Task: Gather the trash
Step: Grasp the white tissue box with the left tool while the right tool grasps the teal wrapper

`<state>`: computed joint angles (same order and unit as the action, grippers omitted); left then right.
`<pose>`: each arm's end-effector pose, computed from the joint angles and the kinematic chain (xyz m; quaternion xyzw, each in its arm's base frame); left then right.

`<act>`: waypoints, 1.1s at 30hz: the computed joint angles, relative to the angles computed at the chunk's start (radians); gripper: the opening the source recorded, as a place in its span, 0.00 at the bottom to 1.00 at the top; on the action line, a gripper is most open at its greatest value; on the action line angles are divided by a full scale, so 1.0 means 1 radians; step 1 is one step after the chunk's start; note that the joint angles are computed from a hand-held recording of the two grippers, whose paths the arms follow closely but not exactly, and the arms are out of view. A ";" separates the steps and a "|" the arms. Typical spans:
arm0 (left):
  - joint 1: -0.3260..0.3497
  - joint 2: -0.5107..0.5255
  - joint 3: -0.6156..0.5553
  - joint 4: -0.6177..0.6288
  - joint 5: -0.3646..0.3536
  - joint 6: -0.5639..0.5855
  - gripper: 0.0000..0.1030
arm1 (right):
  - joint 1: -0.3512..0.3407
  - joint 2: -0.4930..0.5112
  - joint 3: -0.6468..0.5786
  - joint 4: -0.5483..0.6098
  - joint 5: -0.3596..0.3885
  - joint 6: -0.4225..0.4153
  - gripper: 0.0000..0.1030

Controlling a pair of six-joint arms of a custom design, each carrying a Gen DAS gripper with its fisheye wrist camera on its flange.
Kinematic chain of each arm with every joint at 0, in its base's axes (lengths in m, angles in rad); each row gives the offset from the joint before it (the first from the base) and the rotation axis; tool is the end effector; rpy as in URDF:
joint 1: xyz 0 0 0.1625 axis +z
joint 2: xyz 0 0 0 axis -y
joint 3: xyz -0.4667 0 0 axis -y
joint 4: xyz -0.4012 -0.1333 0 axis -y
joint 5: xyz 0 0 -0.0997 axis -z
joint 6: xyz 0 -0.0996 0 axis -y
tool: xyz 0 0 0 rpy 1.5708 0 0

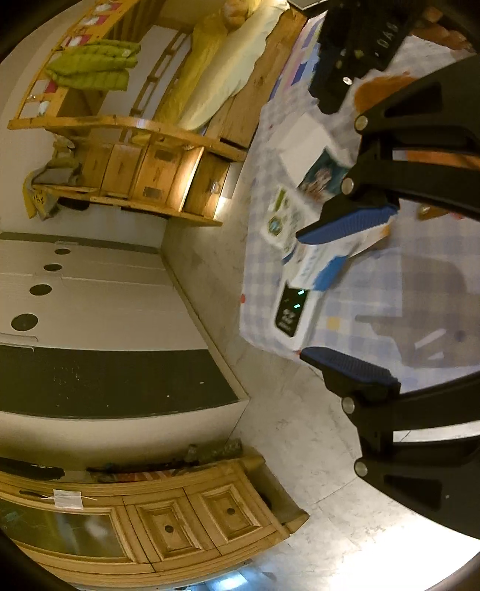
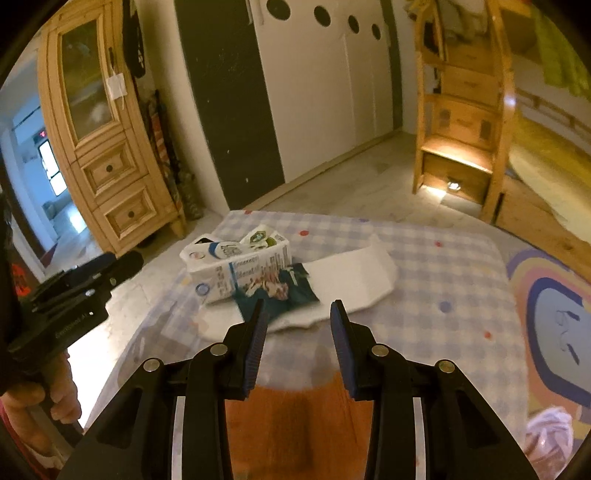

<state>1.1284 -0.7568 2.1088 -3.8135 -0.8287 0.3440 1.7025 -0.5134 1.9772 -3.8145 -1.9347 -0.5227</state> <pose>-0.0525 -0.5795 0.1227 0.1780 0.8367 -0.4171 0.3071 0.1739 -0.5678 -0.0033 0.2272 -0.8835 0.3342 0.2368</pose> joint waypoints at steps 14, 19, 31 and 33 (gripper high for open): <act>0.015 0.024 -0.065 0.018 0.001 0.017 0.55 | -0.021 0.057 -0.177 0.234 -0.008 -0.022 0.44; 0.018 0.021 -0.063 0.020 0.013 0.014 0.55 | -0.039 0.048 -0.184 0.318 0.019 0.000 0.42; 0.007 0.005 -0.013 0.012 0.009 0.030 0.55 | -0.006 0.020 -0.060 0.137 -0.022 -0.053 0.11; 0.007 -0.001 0.003 0.026 -0.017 0.018 0.55 | 0.007 0.010 -0.022 0.047 -0.037 -0.055 0.11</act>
<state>1.1353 -0.7576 2.1119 -3.7875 -0.8459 0.3622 1.7093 -0.5032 1.9548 -3.7672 -1.9716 -0.5775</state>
